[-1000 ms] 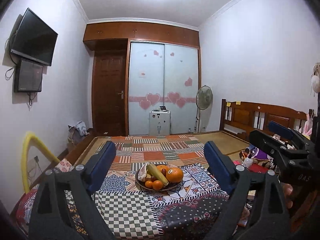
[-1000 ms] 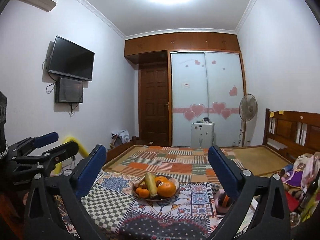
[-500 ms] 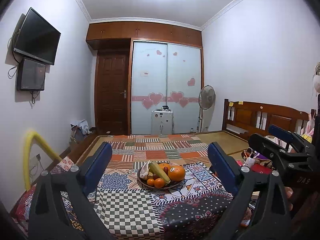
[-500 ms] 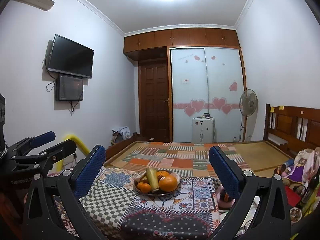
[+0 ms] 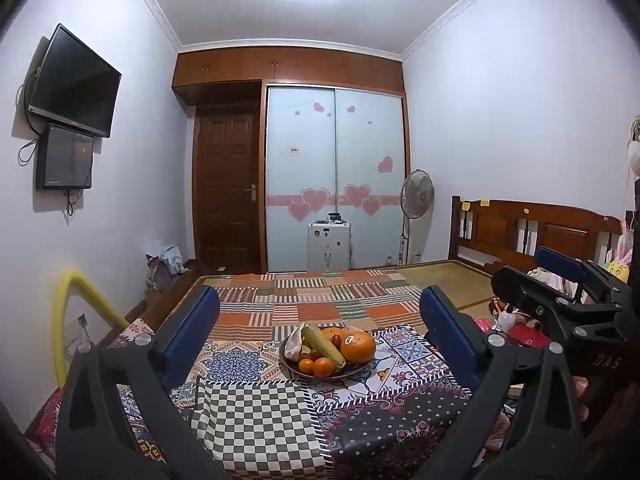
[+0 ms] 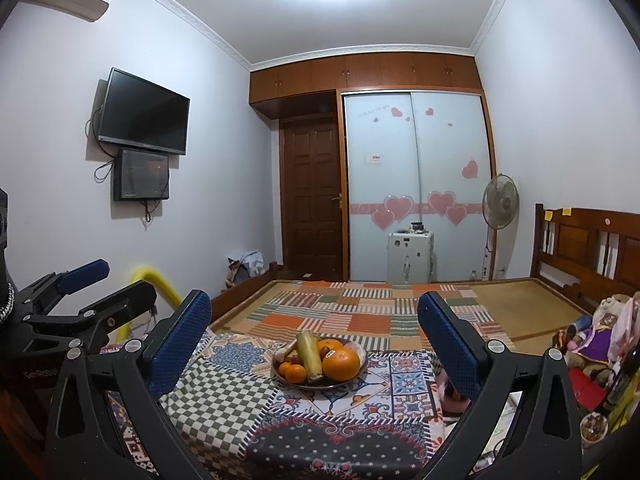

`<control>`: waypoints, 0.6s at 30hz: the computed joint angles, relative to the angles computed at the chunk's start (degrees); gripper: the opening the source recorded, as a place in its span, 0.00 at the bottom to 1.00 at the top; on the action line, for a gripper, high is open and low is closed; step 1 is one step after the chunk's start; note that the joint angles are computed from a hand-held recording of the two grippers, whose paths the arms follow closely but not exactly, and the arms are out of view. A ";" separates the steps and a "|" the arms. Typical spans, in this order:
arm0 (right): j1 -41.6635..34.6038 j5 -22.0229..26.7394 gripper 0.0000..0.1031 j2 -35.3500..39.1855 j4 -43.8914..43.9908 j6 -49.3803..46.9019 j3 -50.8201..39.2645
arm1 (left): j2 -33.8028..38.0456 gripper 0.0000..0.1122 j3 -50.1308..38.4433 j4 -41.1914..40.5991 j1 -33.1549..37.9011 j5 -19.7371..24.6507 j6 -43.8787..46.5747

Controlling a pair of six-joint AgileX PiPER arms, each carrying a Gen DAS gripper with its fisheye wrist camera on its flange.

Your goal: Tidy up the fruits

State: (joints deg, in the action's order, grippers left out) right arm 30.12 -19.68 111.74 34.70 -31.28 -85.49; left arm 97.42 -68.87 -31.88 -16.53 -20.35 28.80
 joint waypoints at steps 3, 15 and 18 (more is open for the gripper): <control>-0.02 0.22 1.00 -0.14 0.02 0.10 -0.05 | -0.02 0.91 -0.11 0.25 0.13 0.33 -0.44; -0.27 0.58 1.00 -0.46 -0.05 0.42 -0.06 | 0.36 0.92 -0.53 -0.83 0.04 0.32 1.20; -0.25 0.58 1.00 -0.45 0.05 0.38 -0.08 | 0.33 0.92 -0.46 -0.56 0.06 0.29 0.91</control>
